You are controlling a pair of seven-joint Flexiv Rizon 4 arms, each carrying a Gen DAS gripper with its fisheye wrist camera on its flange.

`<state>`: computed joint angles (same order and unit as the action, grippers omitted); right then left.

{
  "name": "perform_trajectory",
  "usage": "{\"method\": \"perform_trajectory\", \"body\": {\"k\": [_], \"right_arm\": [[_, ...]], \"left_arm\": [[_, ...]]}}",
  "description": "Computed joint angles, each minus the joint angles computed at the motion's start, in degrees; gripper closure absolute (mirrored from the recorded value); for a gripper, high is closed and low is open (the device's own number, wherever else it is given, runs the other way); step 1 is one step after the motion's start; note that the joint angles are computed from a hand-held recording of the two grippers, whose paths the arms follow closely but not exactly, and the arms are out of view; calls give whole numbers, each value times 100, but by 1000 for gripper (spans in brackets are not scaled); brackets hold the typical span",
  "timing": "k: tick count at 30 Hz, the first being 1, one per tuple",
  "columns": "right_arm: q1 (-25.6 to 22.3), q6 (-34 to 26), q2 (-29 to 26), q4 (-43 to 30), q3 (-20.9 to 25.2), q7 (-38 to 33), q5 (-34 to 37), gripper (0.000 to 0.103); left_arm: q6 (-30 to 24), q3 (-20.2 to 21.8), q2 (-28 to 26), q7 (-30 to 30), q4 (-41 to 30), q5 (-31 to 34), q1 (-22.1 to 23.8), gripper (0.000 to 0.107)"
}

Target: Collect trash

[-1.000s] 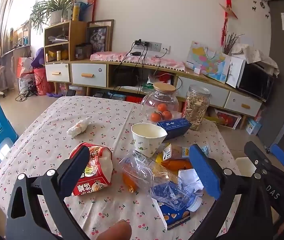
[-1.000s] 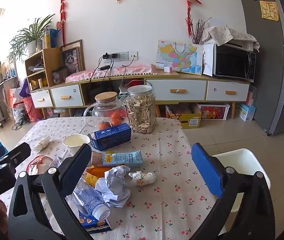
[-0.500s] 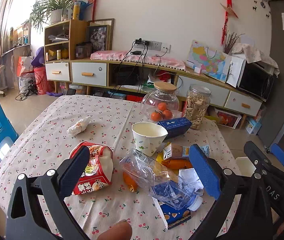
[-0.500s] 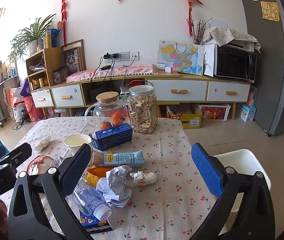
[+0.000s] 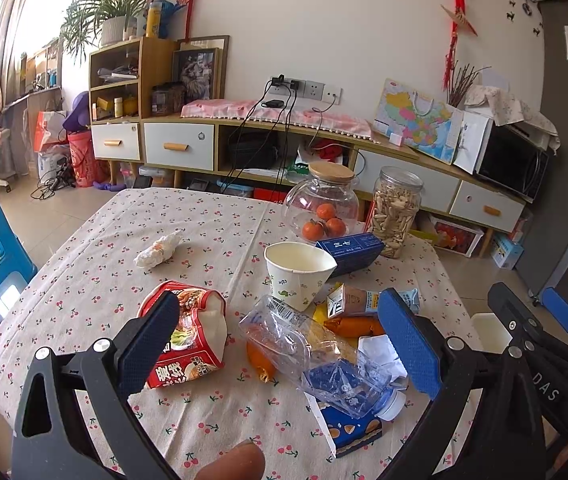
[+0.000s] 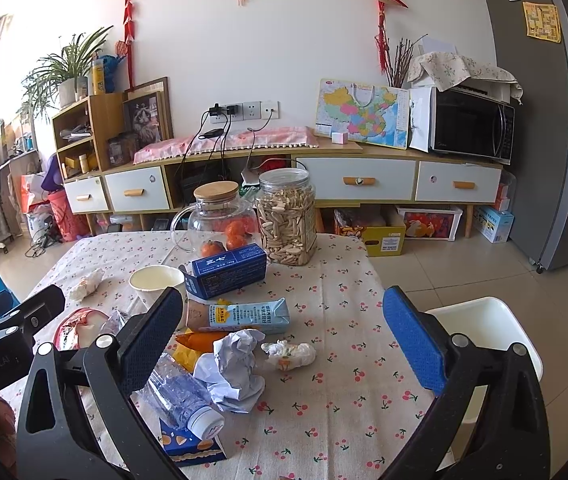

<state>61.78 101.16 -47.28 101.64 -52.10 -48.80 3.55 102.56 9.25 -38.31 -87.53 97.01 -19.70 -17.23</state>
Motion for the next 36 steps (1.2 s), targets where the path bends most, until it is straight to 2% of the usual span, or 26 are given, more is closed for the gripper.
{"method": "perform_trajectory", "body": {"k": [19, 36], "right_arm": [[-45, 17, -87, -41, 84, 24, 3, 7], [-67, 2, -74, -50, 106, 25, -9, 7]], "left_arm": [[9, -25, 11, -25, 38, 17, 30, 11], [-202, 114, -22, -191, -63, 104, -54, 11]]}}
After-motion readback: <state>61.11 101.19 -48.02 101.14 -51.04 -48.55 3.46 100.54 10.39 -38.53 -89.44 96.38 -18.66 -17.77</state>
